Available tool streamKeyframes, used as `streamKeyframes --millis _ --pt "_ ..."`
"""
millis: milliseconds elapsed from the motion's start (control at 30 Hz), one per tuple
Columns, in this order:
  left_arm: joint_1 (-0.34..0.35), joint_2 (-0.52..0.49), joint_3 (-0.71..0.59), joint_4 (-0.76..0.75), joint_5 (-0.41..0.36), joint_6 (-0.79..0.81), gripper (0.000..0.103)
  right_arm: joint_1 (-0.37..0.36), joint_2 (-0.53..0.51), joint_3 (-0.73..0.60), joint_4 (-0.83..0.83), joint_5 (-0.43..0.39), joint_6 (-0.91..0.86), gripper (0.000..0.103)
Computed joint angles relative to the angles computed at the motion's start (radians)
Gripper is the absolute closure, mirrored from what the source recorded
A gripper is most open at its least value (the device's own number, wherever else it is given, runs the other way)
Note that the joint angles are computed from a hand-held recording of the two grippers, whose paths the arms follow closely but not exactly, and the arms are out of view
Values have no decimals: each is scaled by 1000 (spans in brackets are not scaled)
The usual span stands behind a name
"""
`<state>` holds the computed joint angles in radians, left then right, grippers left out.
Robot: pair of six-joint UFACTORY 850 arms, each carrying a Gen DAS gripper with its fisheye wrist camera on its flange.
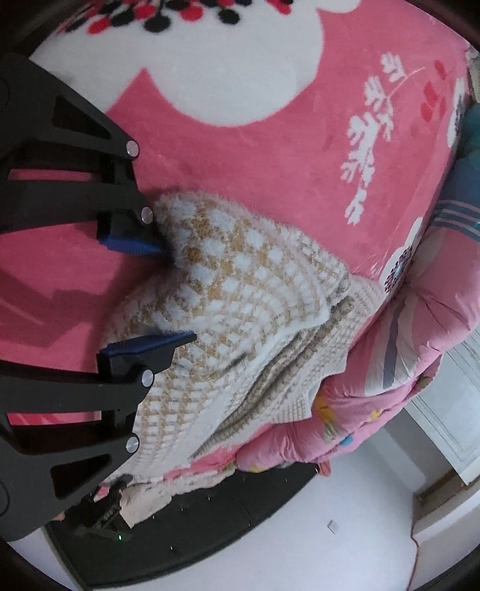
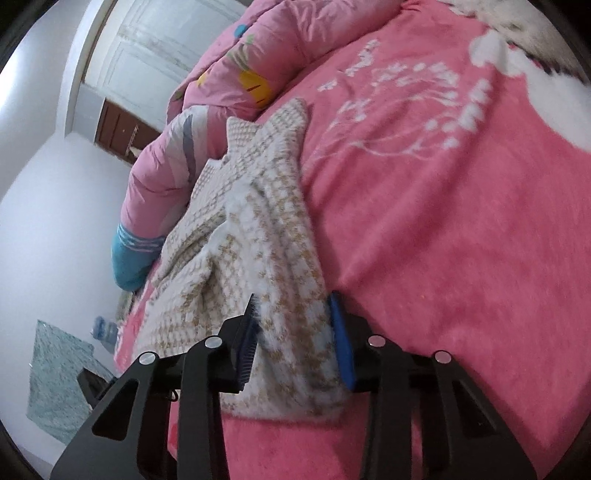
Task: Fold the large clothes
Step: 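Grasp the folded coat edge with the left gripper while the right gripper grasps it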
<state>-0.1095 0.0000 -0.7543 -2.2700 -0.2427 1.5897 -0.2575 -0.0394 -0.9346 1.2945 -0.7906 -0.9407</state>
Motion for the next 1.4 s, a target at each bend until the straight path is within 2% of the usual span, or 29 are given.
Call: streamKeyframes --millis 33,100,167,233,367,433,533,600,633,667,767,867,900,967,1100,1200,1300,1333,1367,1400 --pt "0 4 -2 43 8 -63 67 -4 -1 -3 -3 -13 6 67" --pt "17 18 11 159 -24 -230 59 -16 10 4 -11 -31 13 67" --pt "37 40 40 138 -83 -248 46 -22 14 6 -40 -51 20 67" --pt "41 49 50 111 -80 -240 44 -22 6 1 -75 -66 35 65" --pt "49 13 11 205 -56 -378 44 -32 -38 -24 -80 -121 42 65" --pt "36 -7 -17 175 -3 -371 47 -29 -55 -33 -63 -130 31 65" --pt "-1 -28 -61 175 125 -377 57 -5 -62 -45 -69 -93 11 65" --pt "-36 -33 -87 220 220 -365 70 19 -49 -56 -106 -42 17 76" --pt "-57 -32 -97 299 271 -401 80 25 -38 -61 -103 -38 4 83" --pt "-91 -26 -108 363 342 -412 85 24 -25 -64 -87 -38 -17 87" --pt "-159 22 -109 460 487 -418 91 17 26 -77 -47 -49 -84 89" --pt "-207 98 -84 537 567 -421 95 9 66 -90 -65 -69 -105 91" --pt "-213 127 -70 534 568 -408 95 3 82 -88 -75 -79 -109 91" --pt "-210 187 -42 440 541 -317 95 -22 108 -79 -81 -122 -118 91" --pt "-202 325 33 30 484 51 95 -113 171 -29 -121 -254 -142 91" --pt "-199 386 103 -284 463 330 91 -170 173 17 -193 -312 -118 89" --pt "-164 377 154 -598 464 610 76 -174 132 24 -335 -273 25 80" --pt "-143 382 166 -702 465 701 65 -178 122 21 -351 -275 46 75" --pt "-121 403 186 -765 457 755 59 -187 124 23 -348 -274 45 71" --pt "-105 426 198 -785 455 784 57 -190 138 21 -348 -265 35 69"
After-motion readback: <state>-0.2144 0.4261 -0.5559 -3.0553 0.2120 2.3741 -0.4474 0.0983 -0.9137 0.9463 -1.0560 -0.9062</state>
